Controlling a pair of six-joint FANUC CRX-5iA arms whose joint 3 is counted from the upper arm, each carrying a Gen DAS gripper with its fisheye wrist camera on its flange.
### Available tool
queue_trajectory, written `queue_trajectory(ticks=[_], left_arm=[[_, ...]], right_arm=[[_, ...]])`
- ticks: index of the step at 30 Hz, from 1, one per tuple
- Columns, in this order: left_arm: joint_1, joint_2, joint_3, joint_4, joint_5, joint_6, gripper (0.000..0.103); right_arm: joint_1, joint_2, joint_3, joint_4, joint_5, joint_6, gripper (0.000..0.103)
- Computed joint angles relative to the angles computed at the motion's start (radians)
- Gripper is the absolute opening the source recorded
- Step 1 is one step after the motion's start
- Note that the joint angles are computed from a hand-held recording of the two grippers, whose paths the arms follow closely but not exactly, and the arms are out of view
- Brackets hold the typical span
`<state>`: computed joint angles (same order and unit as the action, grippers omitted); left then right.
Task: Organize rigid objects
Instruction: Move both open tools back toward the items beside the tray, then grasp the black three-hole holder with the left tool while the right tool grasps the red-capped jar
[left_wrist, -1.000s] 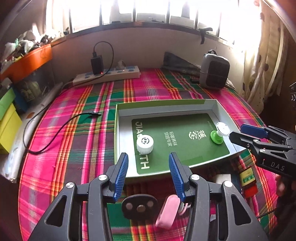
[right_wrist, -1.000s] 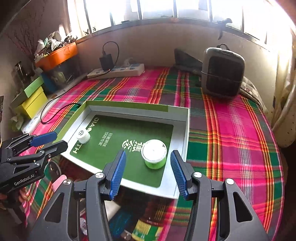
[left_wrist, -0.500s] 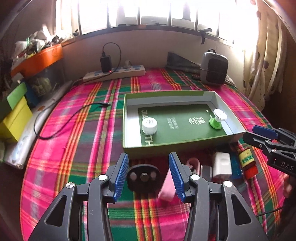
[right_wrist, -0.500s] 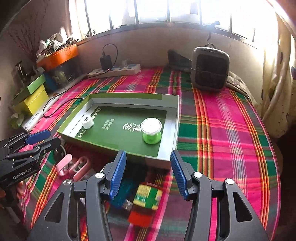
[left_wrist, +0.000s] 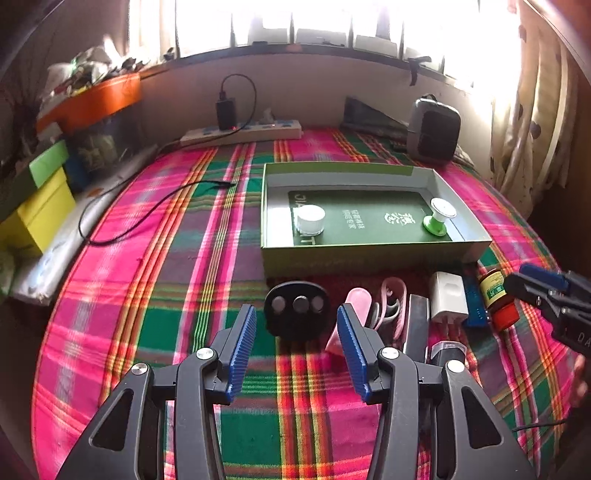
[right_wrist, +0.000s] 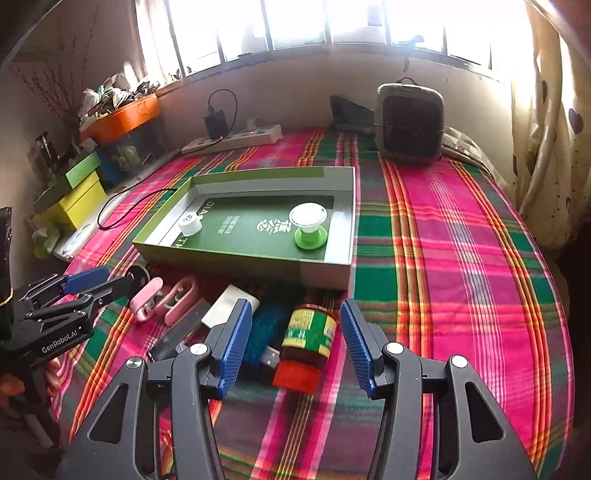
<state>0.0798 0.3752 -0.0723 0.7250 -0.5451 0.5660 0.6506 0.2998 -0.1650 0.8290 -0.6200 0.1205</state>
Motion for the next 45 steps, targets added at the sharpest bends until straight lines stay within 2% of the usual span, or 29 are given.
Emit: queue_trajectory(ticks=[6,11,17,29,45], left_arm=[[0.026,0.003,-0.018,0.067,-0.022,-0.038,0.046],[0.045,0.023,0.001,0.035,-0.052,0.015,0.048],[0.056,0.033,0.006,0.069,-0.086,-0.008,0.049],[0.065,0.11,0.124,0.03,-0.21,0.08,0.049],[0.035,0.173,0.24,-0.069,-0.232,0.165,0.049]], right_arm=[[0.017,-0.03,-0.058,0.05,-0.003,-0.087,0.051],[0.026,-0.041,-0.08,0.055,-0.011,-0.119,0.051],[0.029,-0.004,-0.027,-0.015,-0.039,-0.055,0.052],[0.017,0.063,0.071,-0.096,-0.117,0.04,0.052],[0.007,0.106,0.131,-0.142,-0.201,0.13,0.052]])
